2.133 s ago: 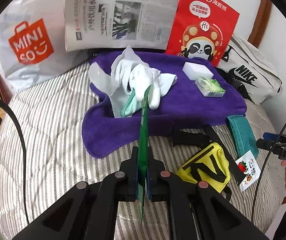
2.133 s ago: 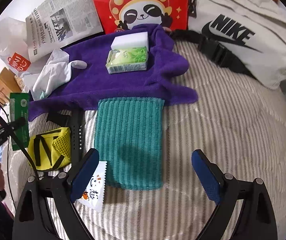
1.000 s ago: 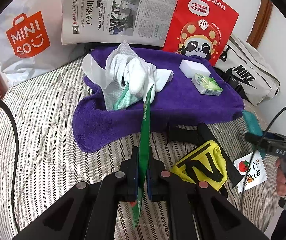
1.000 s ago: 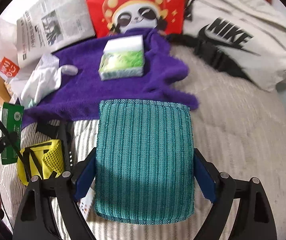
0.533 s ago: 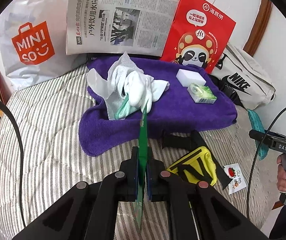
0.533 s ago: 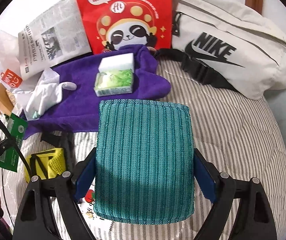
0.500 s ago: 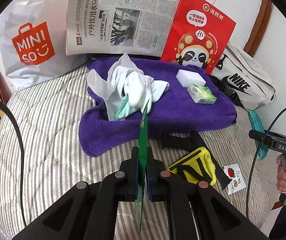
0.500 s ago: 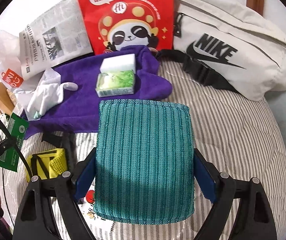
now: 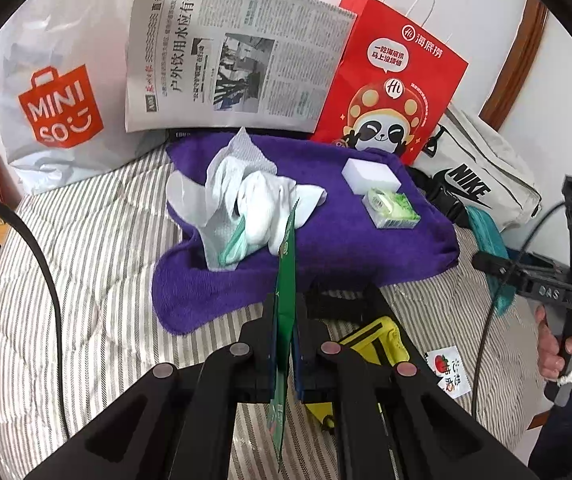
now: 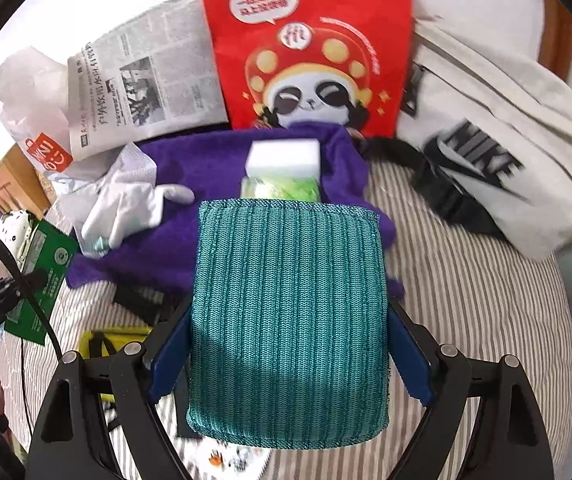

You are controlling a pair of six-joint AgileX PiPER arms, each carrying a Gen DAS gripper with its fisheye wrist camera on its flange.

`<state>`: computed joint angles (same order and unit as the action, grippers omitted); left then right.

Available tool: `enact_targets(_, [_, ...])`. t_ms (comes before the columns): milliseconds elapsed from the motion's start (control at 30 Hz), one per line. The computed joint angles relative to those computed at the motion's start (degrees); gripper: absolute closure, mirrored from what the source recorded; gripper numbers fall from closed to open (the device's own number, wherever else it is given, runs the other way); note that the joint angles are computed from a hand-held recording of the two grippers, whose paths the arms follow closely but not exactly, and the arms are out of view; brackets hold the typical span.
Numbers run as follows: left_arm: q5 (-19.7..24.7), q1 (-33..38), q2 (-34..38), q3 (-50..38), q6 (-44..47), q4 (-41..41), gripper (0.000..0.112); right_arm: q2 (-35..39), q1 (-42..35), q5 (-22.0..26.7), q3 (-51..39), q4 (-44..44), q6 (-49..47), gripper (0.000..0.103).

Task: Organize soft objects
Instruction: 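Carry the teal ribbed cloth onto the towel beside the sponge with the right tool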

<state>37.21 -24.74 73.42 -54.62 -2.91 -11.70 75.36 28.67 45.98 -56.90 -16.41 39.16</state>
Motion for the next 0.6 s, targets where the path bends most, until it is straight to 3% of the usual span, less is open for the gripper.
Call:
enact_targets(333, [0.77, 2.84, 3.09, -3.49, 5.51, -4.37, 0.106, 14.76, -5.77, -2.08, -13.57, 2.91, -5.97, 0.016])
enact_targets(600, [0.86, 4.43, 6.79, -6.19, 8.12, -6.72, 0.106, 20.95, -5.26, -5.76, -15.89, -3.24, -2.31, 0.016])
